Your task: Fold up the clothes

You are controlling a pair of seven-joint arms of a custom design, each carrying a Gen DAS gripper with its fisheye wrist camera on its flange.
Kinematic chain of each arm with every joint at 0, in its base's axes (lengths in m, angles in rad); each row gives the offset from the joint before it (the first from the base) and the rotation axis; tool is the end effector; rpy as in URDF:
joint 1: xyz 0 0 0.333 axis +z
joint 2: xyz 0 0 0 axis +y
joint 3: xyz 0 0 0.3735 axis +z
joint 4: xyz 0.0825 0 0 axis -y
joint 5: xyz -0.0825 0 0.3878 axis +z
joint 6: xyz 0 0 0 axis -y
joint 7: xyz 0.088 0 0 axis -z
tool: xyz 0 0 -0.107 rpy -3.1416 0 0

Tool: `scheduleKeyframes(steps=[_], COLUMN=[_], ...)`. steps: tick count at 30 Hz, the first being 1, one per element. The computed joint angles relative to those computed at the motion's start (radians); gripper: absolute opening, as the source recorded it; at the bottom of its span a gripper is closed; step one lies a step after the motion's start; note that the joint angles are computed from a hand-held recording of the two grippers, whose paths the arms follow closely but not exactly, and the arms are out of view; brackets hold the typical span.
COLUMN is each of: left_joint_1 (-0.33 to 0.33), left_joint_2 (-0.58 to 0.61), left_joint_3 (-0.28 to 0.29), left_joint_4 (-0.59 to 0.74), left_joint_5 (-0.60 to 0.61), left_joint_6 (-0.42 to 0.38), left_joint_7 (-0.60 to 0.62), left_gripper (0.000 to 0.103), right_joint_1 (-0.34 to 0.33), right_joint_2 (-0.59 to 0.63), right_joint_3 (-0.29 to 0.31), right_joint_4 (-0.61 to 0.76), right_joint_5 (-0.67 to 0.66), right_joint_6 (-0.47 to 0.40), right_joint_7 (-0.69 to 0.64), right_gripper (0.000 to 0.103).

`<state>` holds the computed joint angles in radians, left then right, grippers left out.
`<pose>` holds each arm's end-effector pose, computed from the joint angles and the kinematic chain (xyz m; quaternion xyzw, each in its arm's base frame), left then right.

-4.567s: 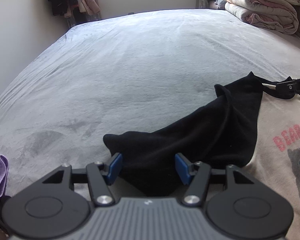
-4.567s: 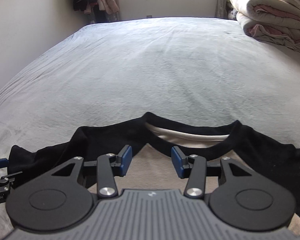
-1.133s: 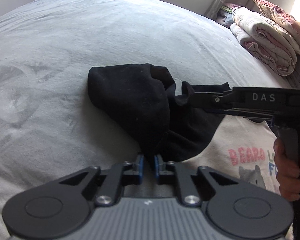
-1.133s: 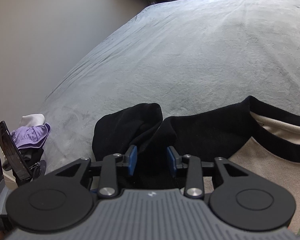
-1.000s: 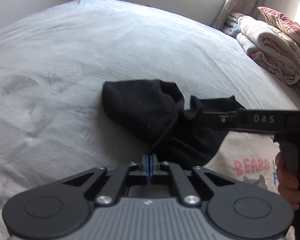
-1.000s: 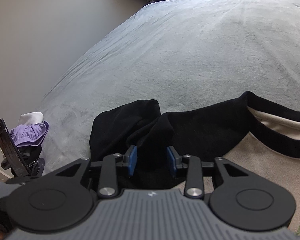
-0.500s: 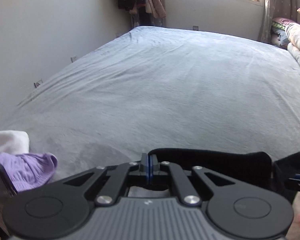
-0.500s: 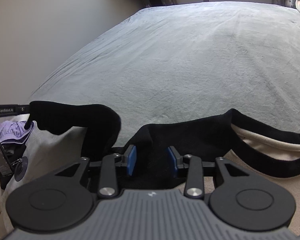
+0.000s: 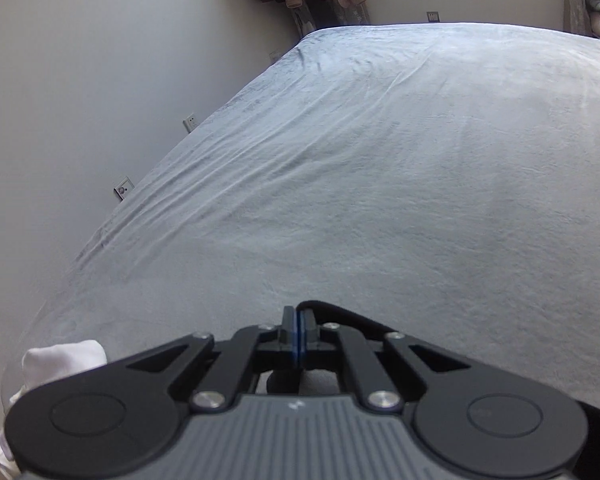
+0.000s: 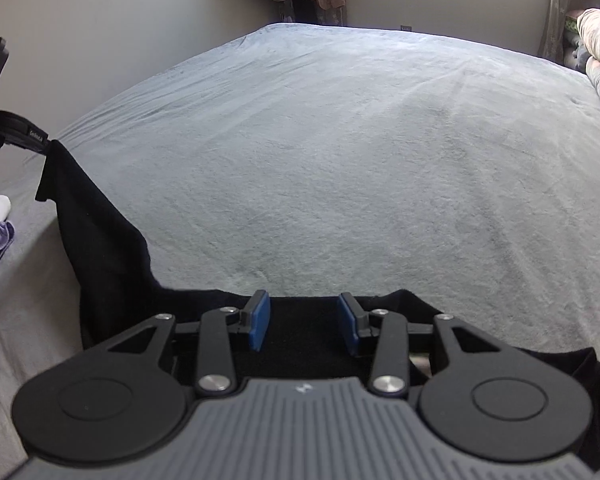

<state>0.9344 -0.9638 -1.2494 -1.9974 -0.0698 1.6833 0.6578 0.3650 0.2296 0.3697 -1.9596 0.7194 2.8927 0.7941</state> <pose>0.3746 -0.3275 0.5537 -0.8402 0.3628 0.0588 0.3987 0.5241 0.3957 0.4899 -0.8564 0.3316 -0.0664 0.3901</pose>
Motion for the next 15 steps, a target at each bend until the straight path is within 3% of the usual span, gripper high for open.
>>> scheduleKeyframes(steps=[6,12,14,15], left_joint_1=[0.046,-0.014,-0.039,-0.052], left_joint_2=[0.014,0.032,0.04,0.043], left_joint_3=[-0.024,0.026,0.04,0.049], left_joint_4=[-0.037,-0.103,-0.114,-0.121], left_joint_5=[-0.003,-0.02,0.001,0.01], left_joint_6=[0.078,0.147,0.148,0.148], left_joint_7=[0.0,-0.114,-0.152,-0.171], left_gripper=[0.002,0.01,0.026,0.029], right_joint_1=[-0.004,-0.025,-0.026,-0.026], right_joint_2=[0.024,0.034,0.038,0.04], right_joint_3=[-0.003,0.022,0.027,0.029], right_joint_4=[0.008,0.012,0.017,0.02], right_joint_5=[-0.051,-0.052,-0.052,-0.053], right_joint_6=[-0.004,-0.011,-0.018,-0.022], right_joint_7=[0.019,-0.017,-0.029,-0.034], right_gripper=[0.042,0.042,0.042,0.042])
